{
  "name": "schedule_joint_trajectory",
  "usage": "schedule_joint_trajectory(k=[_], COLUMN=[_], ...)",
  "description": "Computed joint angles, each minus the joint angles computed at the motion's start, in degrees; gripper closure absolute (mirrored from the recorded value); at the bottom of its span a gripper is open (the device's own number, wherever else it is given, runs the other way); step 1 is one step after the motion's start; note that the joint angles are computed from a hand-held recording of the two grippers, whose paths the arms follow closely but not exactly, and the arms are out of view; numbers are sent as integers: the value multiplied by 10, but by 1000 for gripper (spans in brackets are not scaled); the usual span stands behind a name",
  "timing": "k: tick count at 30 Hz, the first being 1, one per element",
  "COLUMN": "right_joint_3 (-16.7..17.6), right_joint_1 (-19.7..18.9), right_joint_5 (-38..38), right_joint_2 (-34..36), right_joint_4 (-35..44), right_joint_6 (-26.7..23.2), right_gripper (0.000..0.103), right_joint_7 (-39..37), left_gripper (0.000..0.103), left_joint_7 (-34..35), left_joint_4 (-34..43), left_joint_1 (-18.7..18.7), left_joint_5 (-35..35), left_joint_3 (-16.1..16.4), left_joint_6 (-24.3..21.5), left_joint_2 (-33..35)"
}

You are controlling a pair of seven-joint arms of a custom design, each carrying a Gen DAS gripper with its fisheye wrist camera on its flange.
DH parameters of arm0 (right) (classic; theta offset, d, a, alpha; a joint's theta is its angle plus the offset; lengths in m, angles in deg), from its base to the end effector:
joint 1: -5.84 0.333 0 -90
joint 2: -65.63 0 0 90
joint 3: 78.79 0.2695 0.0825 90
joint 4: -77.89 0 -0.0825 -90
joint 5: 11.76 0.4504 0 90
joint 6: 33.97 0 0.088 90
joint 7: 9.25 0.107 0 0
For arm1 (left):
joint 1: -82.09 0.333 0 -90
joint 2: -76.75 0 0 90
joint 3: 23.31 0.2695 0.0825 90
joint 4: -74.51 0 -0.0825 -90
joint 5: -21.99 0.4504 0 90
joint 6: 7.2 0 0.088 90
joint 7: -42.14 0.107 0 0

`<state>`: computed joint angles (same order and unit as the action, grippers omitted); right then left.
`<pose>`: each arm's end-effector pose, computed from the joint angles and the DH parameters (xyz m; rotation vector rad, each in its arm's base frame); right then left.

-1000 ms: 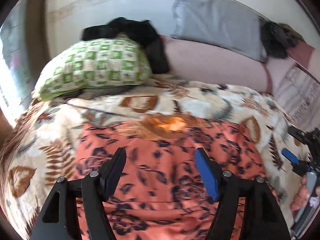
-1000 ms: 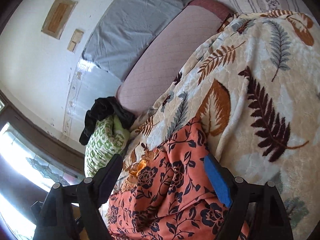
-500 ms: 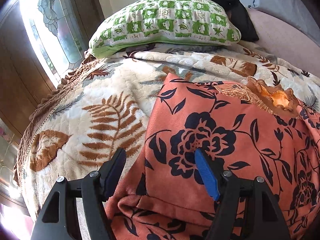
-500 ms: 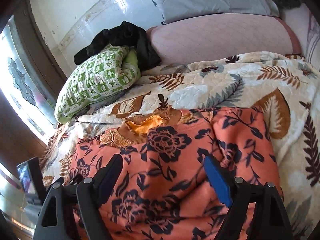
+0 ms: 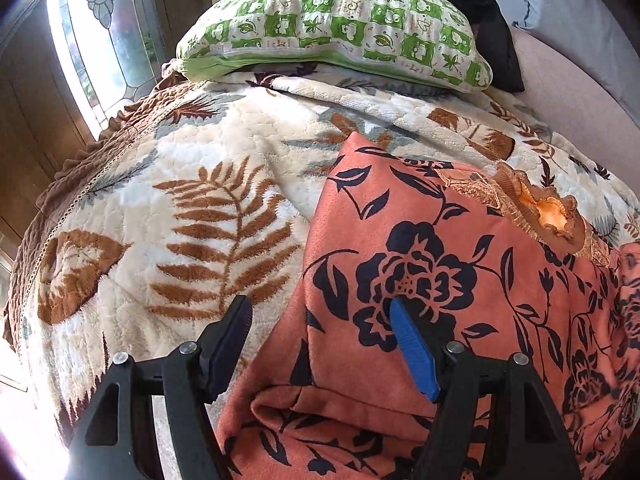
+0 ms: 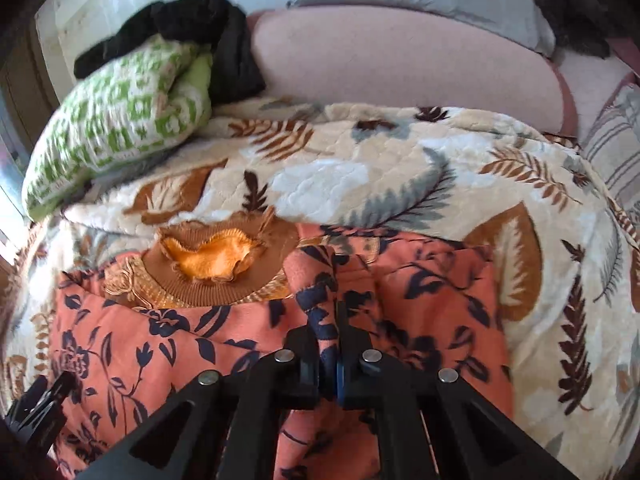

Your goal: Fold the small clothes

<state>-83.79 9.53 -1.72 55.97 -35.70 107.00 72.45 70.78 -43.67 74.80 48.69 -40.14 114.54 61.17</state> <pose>0.6277 -0.0169 0.5513 -1.8226 1.7884 -0.5103 0.5394 -0.2292 0.5239 -2.2052 1.3646 -0.3840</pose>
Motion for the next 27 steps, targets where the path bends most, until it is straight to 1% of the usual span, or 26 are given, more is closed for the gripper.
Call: schedule_joint_trajectory(k=[1,2,3,4,5,7,9,10,11,13,14,15,16,17,18,19,20,21,22,23,24,25,27], right_joint_3=[-9,-26,-48,-72,-86,-102,-109,-114,-120,-121,-122,-128,-132,-130,-124,-117,-105,-95,-89,-78,-69,-59,-43], right_joint_1=[-6,-8,-6,-5,-7,-23,-40,-46,-51,-61,-61,-55,-49,-43,-38,-34,-35,-36,-39,-44,-50,-56,-64], right_joint_5=[11,41,84,128,155,174,183,196,215,234,245,265,285,301,309,302,280,259,240,210,179,146,93], right_joint_2=[-25,-49,-69,-84,-95,-110,-118,-122,-133,-153,-157,-153,-152,-151,-148,-133,-110,-84,-61,-30,-3,14,26], right_joint_4=[-19,-40,-56,-69,-80,-103,-124,-133,-147,-165,-166,-157,-151,-147,-144,-129,-108,-85,-64,-36,-13,0,2], right_joint_6=[7,9,-1,-24,-51,-107,-151,-163,-160,-130,-113,-100,-87,-60,-28,-6,3,4,-4,-20,-37,-49,-62], right_gripper=[98,98,98,98,95,90,90,89,87,73,69,45,15,12,12,14,14,17,28,36,56,74,79], right_joint_7=[-7,-28,-57,-86,-100,-110,-104,-106,-116,-123,-128,-140,-151,-161,-171,-177,-168,-152,-136,-111,-94,-82,-70], left_gripper=[31,31,31,31,31,31,31,31,31,31,31,31,31,31,31,31,31,31,31,31,31,31,31], left_joint_7=[-1,-2,-4,-7,-10,-16,-19,-18,-19,-23,-27,-35,-43,-49,-53,-54,-54,-53,-48,-43,-40,-40,-42], left_joint_4=[0,-1,-2,-1,1,4,4,3,2,1,1,1,0,-1,-1,-1,1,5,9,13,15,16,14], left_joint_1=[0,-1,-1,-2,-2,-4,-7,-8,-9,-10,-9,-9,-8,-8,-8,-8,-8,-8,-9,-10,-12,-13,-14], left_joint_5=[4,9,12,16,21,33,43,44,46,50,56,63,72,79,83,85,89,94,95,93,89,85,77], left_joint_3=[-2,-4,-5,-6,-9,-12,-13,-12,-12,-12,-14,-16,-18,-19,-19,-19,-20,-21,-21,-19,-16,-14,-9], left_joint_6=[-2,-4,-3,-5,-11,-20,-24,-25,-26,-28,-29,-31,-31,-27,-24,-23,-25,-29,-33,-35,-36,-37,-33], left_joint_2=[0,-1,-1,0,2,5,5,3,2,0,0,-1,-3,-5,-7,-7,-5,0,5,10,14,16,14])
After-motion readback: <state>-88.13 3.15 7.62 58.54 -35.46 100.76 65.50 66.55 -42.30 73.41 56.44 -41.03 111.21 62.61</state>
